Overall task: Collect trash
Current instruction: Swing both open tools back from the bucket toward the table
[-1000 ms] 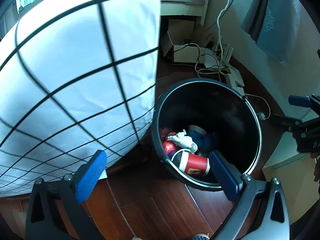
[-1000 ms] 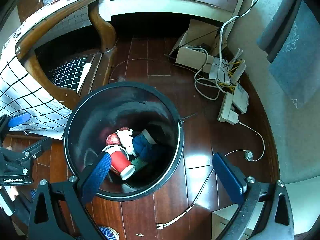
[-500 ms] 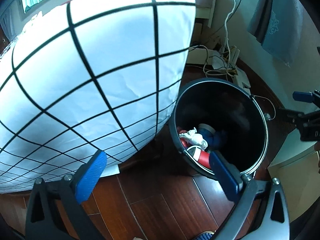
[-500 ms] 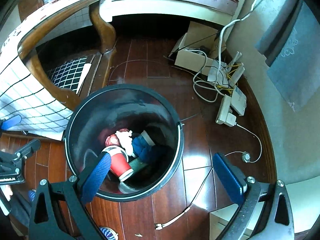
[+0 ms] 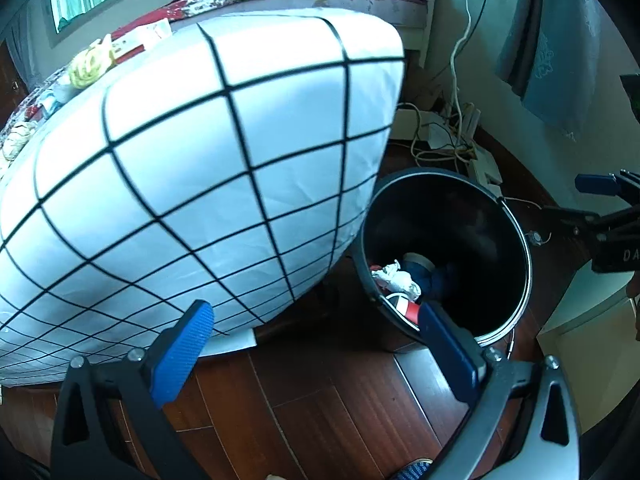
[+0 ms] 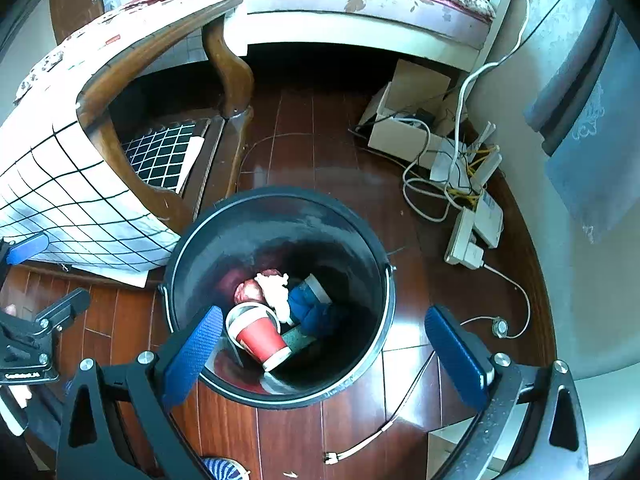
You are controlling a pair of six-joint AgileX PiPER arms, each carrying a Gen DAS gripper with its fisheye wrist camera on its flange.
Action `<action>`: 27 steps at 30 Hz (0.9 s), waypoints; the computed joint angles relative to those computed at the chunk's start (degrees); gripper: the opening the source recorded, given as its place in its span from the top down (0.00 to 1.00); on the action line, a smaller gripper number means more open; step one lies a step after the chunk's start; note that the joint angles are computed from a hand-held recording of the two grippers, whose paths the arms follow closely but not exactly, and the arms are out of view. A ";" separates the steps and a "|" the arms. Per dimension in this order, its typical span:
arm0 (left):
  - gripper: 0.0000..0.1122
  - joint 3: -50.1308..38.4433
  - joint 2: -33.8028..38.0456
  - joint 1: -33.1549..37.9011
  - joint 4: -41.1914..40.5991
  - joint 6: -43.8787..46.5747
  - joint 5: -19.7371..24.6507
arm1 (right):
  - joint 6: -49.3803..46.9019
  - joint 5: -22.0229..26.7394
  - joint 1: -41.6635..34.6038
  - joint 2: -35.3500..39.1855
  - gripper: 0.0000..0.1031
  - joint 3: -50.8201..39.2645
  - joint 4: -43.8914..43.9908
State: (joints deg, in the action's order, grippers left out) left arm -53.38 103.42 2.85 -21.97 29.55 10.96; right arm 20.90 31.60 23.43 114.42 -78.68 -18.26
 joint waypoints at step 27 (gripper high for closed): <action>0.09 -0.26 -14.25 17.35 -19.29 22.99 9.01 | 14.00 -2.15 10.55 -4.31 0.01 -8.02 -8.45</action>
